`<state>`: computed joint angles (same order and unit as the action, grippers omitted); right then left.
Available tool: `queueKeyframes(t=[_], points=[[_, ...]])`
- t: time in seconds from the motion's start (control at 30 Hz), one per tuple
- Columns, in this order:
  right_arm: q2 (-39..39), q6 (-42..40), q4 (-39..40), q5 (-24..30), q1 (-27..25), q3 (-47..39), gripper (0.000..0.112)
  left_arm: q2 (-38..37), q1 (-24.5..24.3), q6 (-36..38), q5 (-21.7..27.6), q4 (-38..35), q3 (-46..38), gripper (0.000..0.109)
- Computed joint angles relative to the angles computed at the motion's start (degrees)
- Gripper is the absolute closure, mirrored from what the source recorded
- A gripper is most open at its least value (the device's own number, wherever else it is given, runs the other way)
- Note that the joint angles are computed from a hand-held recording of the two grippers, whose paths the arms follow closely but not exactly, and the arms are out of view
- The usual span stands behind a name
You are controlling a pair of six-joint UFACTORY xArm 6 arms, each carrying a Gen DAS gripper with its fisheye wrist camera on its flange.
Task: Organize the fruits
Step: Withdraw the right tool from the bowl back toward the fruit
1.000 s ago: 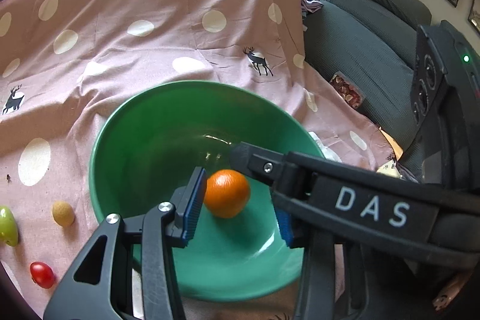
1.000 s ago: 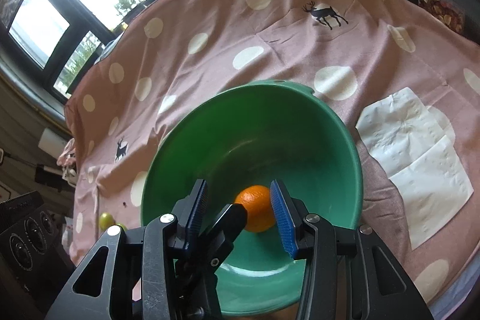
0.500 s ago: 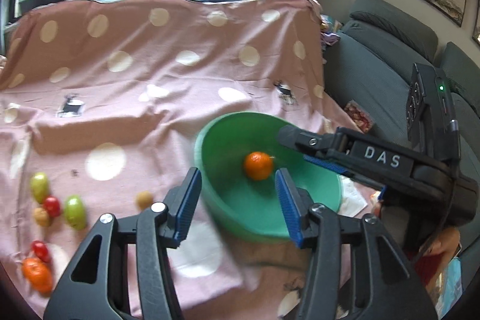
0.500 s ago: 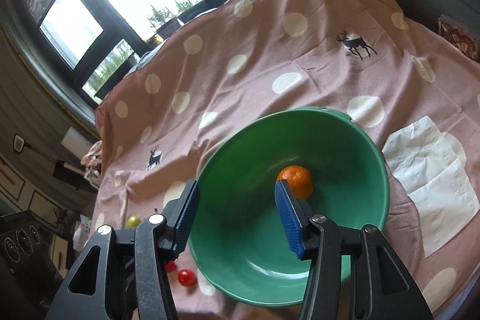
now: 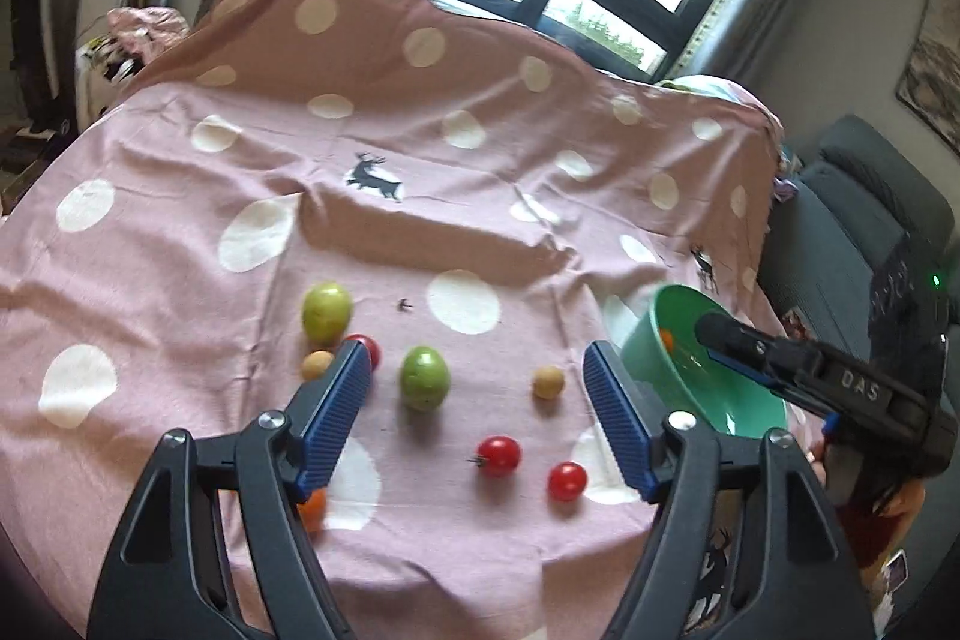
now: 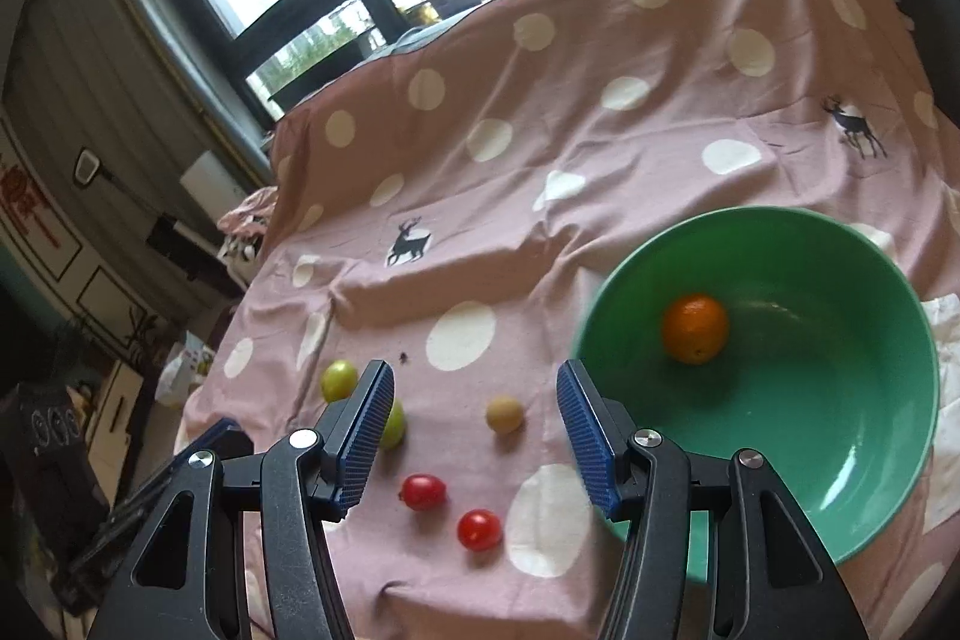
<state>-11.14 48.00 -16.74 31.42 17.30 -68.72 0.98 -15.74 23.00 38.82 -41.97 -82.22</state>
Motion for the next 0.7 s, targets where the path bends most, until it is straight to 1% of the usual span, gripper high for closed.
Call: queueKeyframes(t=[0.17,0.3,0.33,0.5,0.67,0.7], points=[[5.7,-9.8,8.2,0.9,3.2,-4.6,0.055,0.4,4.4,-4.2,-1.0,0.1,0.0,0.034],[10.2,-16.3,15.4,1.7,5.4,-8.1,0.055,0.9,7.5,-8.6,-1.3,1.9,0.1,0.034],[11.1,-18.4,17.8,1.5,5.8,-8.6,0.055,1.3,8.0,-9.6,-1.1,2.1,-0.2,0.034],[16.8,-31.4,35.5,2.1,7.9,-12.6,0.055,2.6,9.3,-14.1,0.0,4.8,-1.2,0.034],[22.2,-34.0,41.4,5.4,8.9,-17.2,0.055,3.5,9.8,-15.1,1.6,5.2,-2.1,0.034],[23.2,-35.3,43.9,5.8,9.0,-17.9,0.055,3.6,9.8,-15.3,1.8,5.3,-2.2,0.034]])
